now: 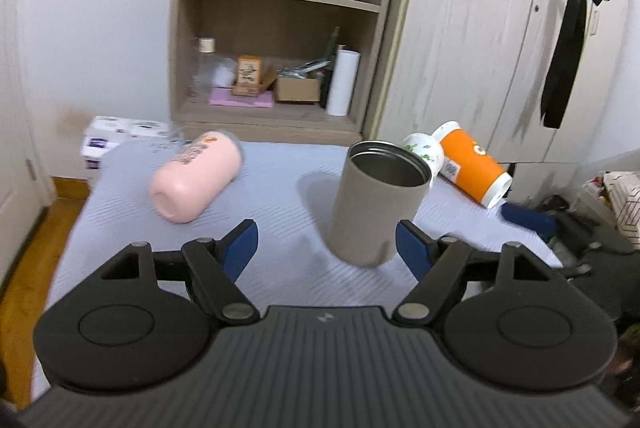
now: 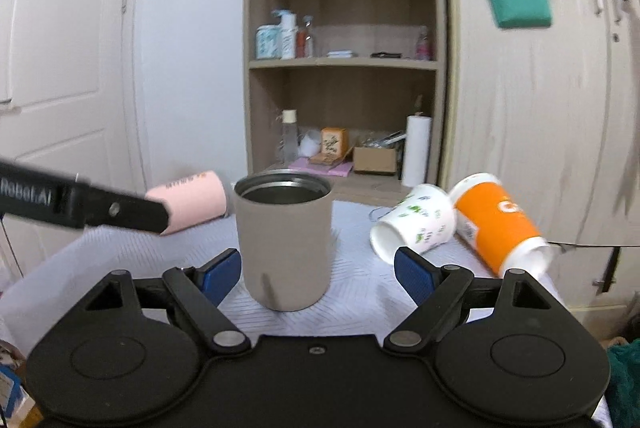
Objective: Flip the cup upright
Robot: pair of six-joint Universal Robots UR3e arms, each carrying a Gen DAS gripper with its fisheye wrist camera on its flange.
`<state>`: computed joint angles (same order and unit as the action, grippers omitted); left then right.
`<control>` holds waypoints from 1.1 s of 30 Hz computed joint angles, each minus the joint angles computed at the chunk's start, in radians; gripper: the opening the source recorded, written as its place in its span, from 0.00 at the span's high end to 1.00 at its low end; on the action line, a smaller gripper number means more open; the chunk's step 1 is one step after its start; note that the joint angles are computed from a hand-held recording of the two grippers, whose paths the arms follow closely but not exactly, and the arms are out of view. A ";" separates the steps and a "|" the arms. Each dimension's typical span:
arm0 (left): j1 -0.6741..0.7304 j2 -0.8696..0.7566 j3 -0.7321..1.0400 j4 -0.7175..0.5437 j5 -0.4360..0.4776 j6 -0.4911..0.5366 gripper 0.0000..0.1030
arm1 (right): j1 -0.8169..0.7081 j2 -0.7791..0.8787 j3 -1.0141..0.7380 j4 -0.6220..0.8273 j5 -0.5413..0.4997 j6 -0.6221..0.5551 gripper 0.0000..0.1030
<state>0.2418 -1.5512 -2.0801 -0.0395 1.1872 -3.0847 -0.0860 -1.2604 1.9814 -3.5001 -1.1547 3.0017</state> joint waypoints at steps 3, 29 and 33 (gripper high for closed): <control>0.031 0.081 -0.051 -0.036 -0.031 0.024 0.24 | -0.020 -0.094 0.067 0.013 0.005 -0.004 0.15; 0.127 0.435 -0.187 -0.249 0.022 0.027 0.00 | 0.028 -0.412 0.164 0.258 -0.197 0.104 0.00; 0.110 0.418 -0.171 -0.270 0.060 0.023 0.00 | 0.072 -0.405 0.129 0.306 -0.285 0.121 0.00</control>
<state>0.3516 -1.1329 -2.2507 -0.3099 1.2475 -3.0619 -0.0136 -1.6655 2.1101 -3.1941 -1.4399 3.1224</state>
